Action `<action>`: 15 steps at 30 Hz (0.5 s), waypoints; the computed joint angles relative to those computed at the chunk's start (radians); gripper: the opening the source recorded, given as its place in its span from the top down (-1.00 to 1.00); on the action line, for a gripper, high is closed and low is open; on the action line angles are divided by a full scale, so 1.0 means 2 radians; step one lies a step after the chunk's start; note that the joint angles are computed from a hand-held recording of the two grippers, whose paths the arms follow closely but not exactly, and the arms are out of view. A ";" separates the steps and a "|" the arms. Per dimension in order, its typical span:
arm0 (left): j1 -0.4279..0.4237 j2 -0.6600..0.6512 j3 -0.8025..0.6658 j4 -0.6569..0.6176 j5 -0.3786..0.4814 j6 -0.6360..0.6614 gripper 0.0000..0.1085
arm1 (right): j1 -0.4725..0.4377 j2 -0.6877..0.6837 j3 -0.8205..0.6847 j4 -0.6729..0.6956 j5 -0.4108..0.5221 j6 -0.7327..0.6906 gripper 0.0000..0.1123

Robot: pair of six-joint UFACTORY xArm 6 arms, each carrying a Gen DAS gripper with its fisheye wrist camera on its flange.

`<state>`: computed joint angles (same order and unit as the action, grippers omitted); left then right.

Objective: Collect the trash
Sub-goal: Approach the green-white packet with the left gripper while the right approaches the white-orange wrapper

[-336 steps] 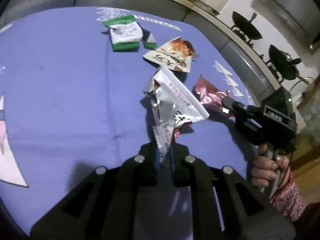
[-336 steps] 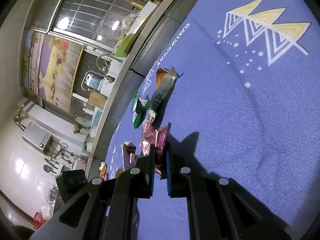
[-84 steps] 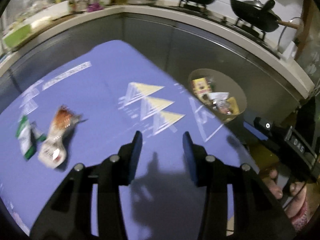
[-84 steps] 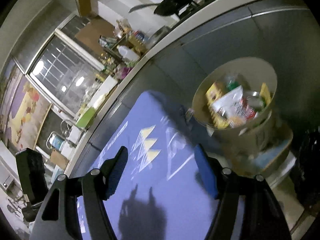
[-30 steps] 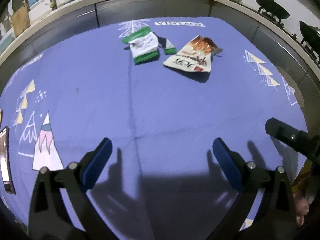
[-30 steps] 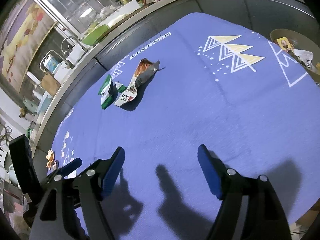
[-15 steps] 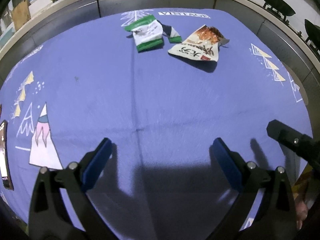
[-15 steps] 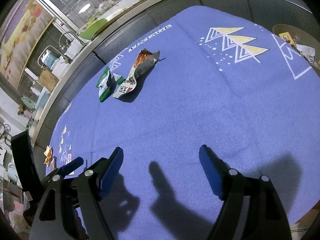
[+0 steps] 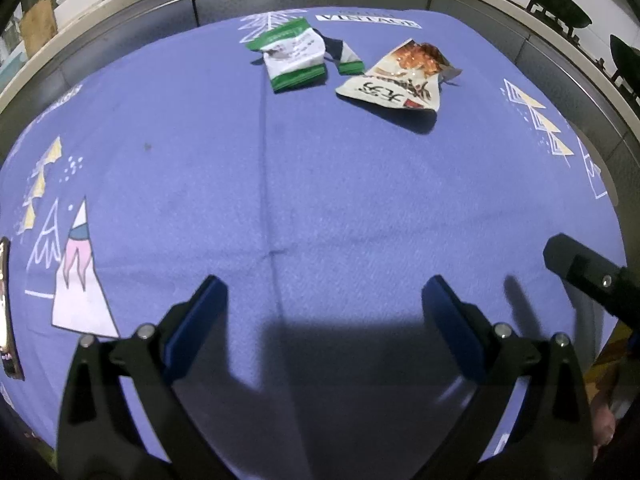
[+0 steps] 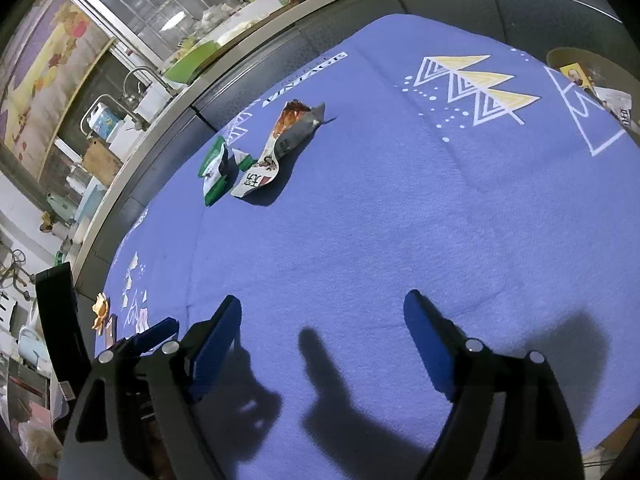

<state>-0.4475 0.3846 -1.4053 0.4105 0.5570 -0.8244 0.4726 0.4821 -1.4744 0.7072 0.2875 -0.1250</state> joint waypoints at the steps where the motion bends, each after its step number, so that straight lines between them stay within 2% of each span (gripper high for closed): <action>1: 0.000 0.000 0.001 0.001 0.000 0.001 -0.78 | 0.001 0.000 0.001 -0.002 -0.002 0.001 -0.43; 7: -0.003 0.000 0.002 0.005 0.004 0.011 -0.79 | 0.007 0.003 0.003 -0.028 -0.015 0.003 -0.51; 10: 0.000 -0.006 0.011 -0.010 -0.009 0.017 -0.78 | 0.009 0.003 0.003 0.017 -0.019 -0.037 -0.56; 15: -0.005 0.001 -0.001 0.007 0.012 0.014 -0.79 | 0.012 0.003 0.003 0.078 -0.027 -0.086 -0.59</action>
